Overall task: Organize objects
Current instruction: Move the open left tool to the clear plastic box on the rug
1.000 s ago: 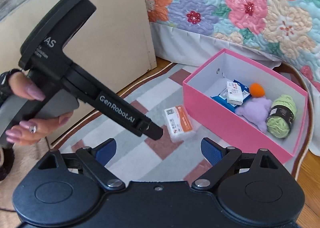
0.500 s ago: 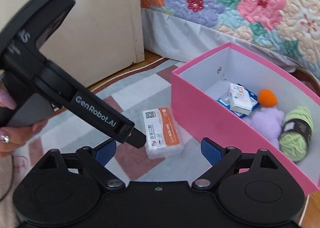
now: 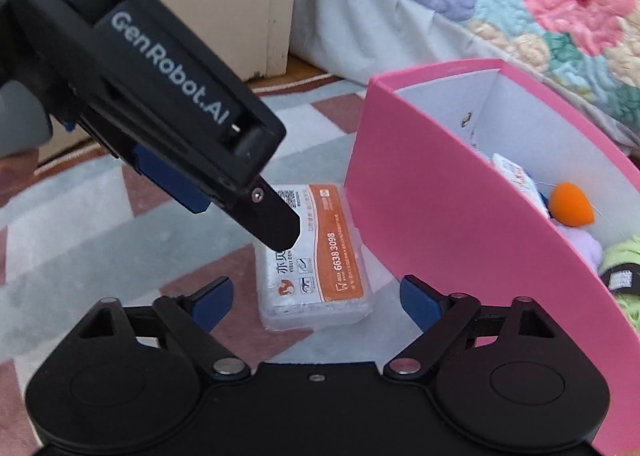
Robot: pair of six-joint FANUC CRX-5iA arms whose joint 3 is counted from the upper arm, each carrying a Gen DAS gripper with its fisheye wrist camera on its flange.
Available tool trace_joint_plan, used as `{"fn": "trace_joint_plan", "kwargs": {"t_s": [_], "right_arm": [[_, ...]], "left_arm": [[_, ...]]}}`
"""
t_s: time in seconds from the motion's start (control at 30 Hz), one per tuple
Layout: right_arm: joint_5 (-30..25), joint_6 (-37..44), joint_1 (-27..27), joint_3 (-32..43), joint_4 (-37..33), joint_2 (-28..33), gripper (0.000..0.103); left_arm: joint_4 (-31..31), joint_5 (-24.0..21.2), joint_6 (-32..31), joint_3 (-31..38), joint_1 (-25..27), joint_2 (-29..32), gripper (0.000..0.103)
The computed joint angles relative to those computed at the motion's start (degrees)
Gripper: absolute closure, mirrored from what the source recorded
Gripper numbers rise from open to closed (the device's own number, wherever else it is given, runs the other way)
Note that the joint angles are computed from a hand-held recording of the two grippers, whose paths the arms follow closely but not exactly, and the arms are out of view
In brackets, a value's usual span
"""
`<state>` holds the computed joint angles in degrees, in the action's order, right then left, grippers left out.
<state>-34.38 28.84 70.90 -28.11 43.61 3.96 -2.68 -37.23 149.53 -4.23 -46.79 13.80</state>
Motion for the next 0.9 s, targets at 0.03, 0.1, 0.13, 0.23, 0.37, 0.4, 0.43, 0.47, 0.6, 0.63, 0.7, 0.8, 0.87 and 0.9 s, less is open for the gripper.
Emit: {"fn": "trace_joint_plan", "kwargs": {"t_s": [0.03,0.1,0.13,0.23,0.37,0.4,0.43,0.47,0.6,0.63,0.7,0.8,0.87,0.9], "right_arm": [[0.1,1.0,-0.1,0.7,-2.2,0.1,0.03],[0.1,1.5,-0.6,2.2,-7.4,-0.1,0.036],[0.3,0.9,-0.6,2.3,-8.8,-0.5,0.036],[-0.7,-0.5,0.3,2.5,-10.6,-1.4,0.036],[-2.7,-2.4,2.6,1.5,-11.0,-3.2,0.036],[-2.9,-2.6,3.3,0.8,-10.6,-3.9,0.036],[-3.3,-2.7,3.9,0.2,-10.3,-4.5,0.036],[-3.9,-2.5,4.6,-0.2,-10.3,-4.9,0.036],[-7.2,-0.8,6.5,-1.1,-11.7,-6.6,0.036],[-8.4,-0.9,6.7,-1.0,-12.7,-7.0,0.036],[-10.0,-2.4,6.7,-1.2,-14.3,-8.1,0.036],[-12.1,-6.8,6.8,-2.6,-14.0,-10.0,0.032],[-14.6,-8.5,6.8,-3.0,-14.5,-10.7,0.029],[-15.2,-9.4,6.8,-3.7,-14.1,-11.2,0.024]], "left_arm": [[0.6,0.9,0.5,-0.7,0.2,0.0,0.044],[0.8,2.0,1.8,-1.2,0.3,0.0,0.045],[0.3,2.5,2.5,-1.2,0.2,-0.1,0.045],[-2.6,0.8,4.1,0.4,-0.4,0.1,0.045],[-2.3,0.7,4.2,-0.1,-0.4,-0.4,0.045],[-2.7,0.4,4.5,0.1,-0.6,-0.4,0.045],[-3.0,-0.2,4.5,0.4,-0.7,-0.3,0.045],[-3.0,-0.5,3.9,0.5,-0.8,-0.2,0.045],[-2.4,-1.4,3.2,0.7,-1.1,0.3,0.045],[-3.5,-2.3,4.5,1.4,-1.7,0.6,0.045],[-2.7,-1.8,2.5,1.6,-2.2,1.0,0.045],[-1.1,-0.7,-0.8,2.2,-2.8,1.9,0.045],[-1.0,0.0,-1.8,2.8,-3.2,2.7,0.045],[-1.0,0.0,-2.5,3.3,-3.4,3.2,0.045]]}}
